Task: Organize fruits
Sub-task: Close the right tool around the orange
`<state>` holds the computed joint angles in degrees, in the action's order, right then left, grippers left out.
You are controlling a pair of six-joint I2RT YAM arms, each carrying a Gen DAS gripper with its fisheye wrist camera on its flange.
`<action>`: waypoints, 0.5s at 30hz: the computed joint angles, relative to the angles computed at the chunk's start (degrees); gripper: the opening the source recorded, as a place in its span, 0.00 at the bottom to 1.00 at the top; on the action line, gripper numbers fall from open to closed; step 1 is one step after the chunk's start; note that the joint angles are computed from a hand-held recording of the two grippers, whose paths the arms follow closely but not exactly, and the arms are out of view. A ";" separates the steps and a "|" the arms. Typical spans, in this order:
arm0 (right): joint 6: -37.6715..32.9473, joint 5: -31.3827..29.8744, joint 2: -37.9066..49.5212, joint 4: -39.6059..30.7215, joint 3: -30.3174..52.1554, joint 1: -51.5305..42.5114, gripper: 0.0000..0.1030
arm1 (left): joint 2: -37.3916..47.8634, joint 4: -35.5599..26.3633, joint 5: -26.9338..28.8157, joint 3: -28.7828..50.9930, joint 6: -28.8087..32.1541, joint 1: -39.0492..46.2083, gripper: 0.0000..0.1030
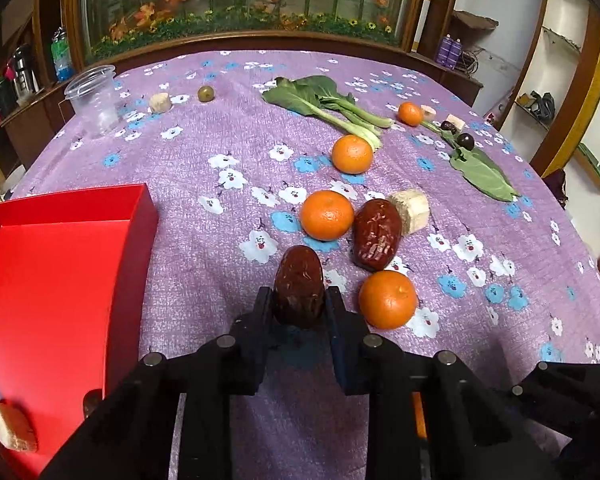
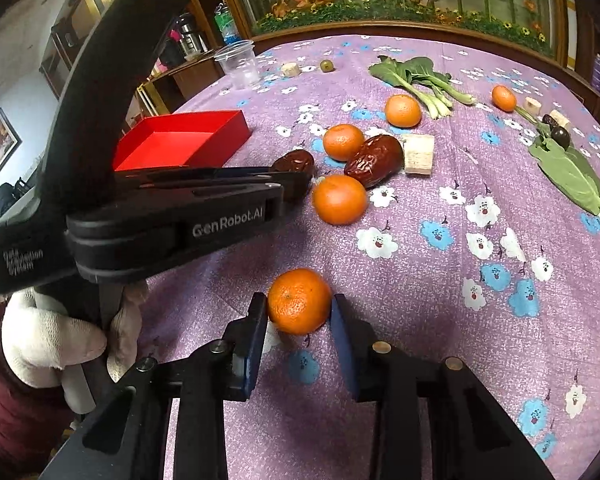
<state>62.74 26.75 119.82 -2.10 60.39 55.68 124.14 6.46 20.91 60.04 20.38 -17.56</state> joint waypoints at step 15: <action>0.21 2.42 -0.49 -3.53 3.39 1.84 0.34 | -9.71 -0.81 16.14 -6.89 -5.42 18.62 0.24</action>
